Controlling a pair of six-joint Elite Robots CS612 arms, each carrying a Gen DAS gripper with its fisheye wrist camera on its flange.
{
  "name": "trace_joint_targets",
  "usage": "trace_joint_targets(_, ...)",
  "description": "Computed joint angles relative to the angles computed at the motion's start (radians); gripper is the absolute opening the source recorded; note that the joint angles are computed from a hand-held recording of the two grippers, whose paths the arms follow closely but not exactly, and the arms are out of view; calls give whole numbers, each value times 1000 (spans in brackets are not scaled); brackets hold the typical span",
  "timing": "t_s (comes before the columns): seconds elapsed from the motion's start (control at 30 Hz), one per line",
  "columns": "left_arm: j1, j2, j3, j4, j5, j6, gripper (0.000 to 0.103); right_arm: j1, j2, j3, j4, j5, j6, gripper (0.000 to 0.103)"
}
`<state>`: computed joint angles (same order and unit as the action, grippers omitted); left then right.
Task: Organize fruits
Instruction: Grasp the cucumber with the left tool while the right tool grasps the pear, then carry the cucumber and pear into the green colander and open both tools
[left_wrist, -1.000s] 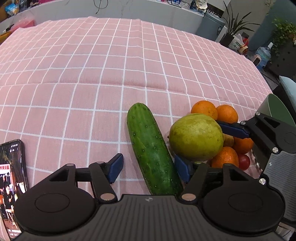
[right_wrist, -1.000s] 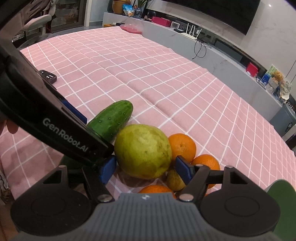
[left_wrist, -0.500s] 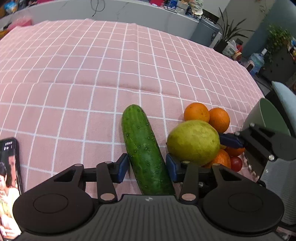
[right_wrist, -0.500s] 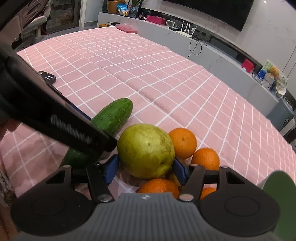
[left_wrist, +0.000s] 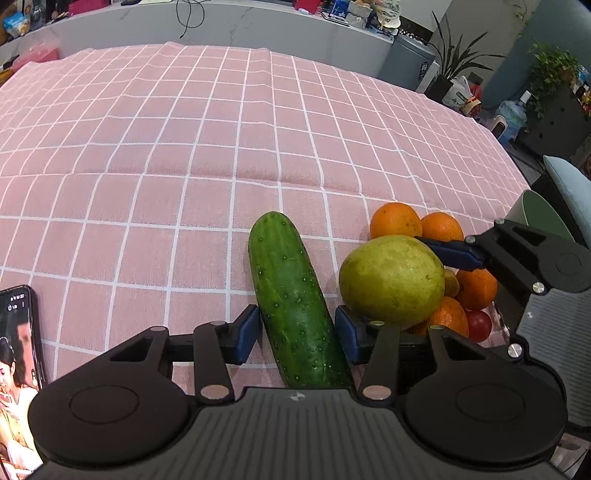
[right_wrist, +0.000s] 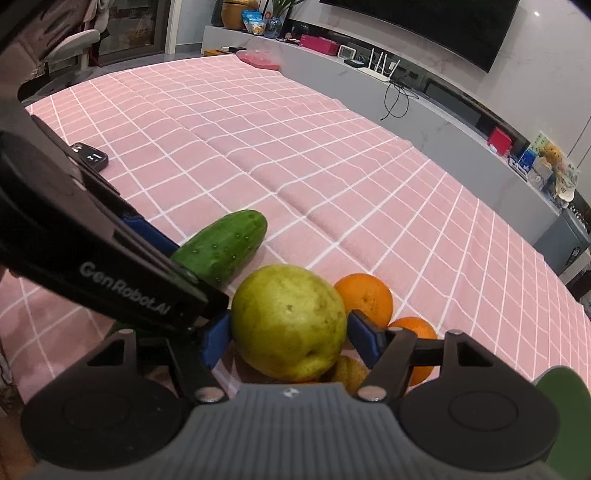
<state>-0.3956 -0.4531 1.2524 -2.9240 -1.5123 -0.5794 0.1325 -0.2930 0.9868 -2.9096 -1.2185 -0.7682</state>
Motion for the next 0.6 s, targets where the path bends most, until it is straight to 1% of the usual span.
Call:
trace_joint_targets(0.03,0,1,-2,0,0,3,56,1,1,1,-5,-2,-6,64)
trace_joint_targets(0.1,1,3,-3,-9,-10,2,51,0,-1,6,-10,4,-10,60)
trace_joint_targets(0.27,0,4,3,-29,-7,-12,48,4,-5,16,-30,-18,-6,60)
trace_joint_targets(0.37,1,1,13,-40,-9,-15,44,1,-12,30,-51,-13,14,60)
trace_joint_targets(0.47,-4,-7,27,-54,15,-22,43,-4,-23,47,-80,-1,40,60)
trace_joint_targets(0.6,1,-12,38,-73,-5,-59,43,-12,-41,71,-112,18,79,60)
